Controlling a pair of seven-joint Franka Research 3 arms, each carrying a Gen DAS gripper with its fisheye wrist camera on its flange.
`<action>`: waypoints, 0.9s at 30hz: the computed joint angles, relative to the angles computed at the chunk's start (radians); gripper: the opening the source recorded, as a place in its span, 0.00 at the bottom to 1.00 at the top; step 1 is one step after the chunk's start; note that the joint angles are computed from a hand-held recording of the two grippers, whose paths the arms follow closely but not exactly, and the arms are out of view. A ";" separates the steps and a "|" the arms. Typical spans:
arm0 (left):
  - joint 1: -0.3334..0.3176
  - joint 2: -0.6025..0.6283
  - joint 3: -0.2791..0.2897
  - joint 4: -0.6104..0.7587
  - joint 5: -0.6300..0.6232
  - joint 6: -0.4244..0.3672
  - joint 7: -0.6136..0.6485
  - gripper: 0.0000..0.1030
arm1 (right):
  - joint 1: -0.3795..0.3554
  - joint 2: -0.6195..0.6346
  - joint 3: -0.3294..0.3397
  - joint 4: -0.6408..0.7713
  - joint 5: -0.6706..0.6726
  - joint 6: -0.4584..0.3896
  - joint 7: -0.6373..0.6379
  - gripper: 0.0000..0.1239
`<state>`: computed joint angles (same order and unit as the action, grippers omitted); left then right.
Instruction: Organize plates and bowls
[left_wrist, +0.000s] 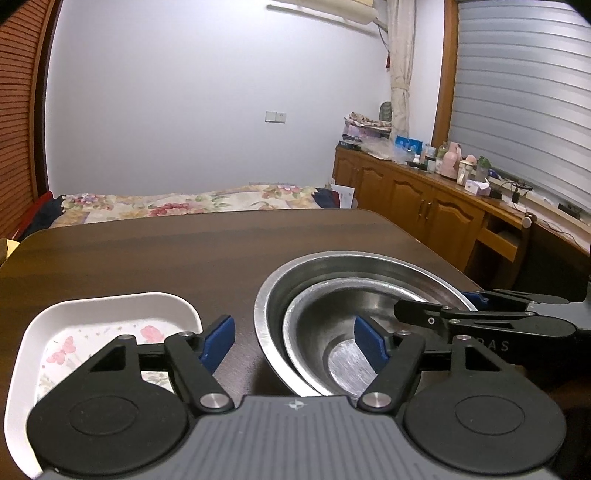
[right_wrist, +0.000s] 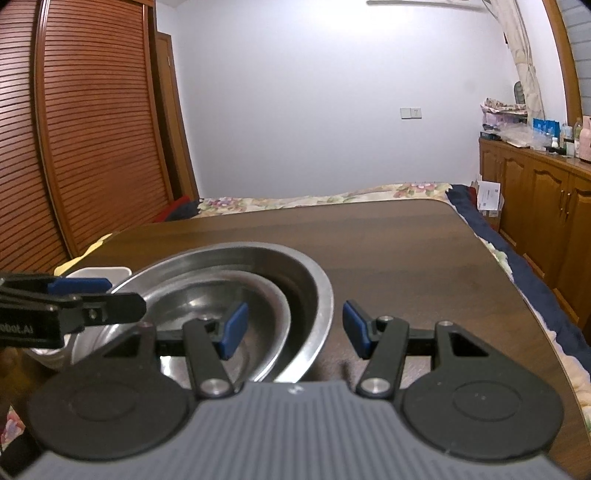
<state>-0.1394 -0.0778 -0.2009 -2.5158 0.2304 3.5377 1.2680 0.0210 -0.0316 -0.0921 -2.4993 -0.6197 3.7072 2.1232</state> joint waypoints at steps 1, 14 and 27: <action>-0.001 0.001 0.002 0.001 0.006 0.000 -0.006 0.70 | 0.000 -0.002 0.000 0.000 -0.003 -0.003 0.003 0.47; -0.008 0.008 0.015 -0.001 0.069 -0.009 -0.072 0.61 | 0.004 -0.002 -0.009 0.007 -0.083 -0.016 0.098 0.45; -0.004 -0.002 -0.002 -0.008 0.016 -0.024 -0.039 0.38 | -0.009 0.002 0.011 -0.004 -0.062 -0.003 0.096 0.25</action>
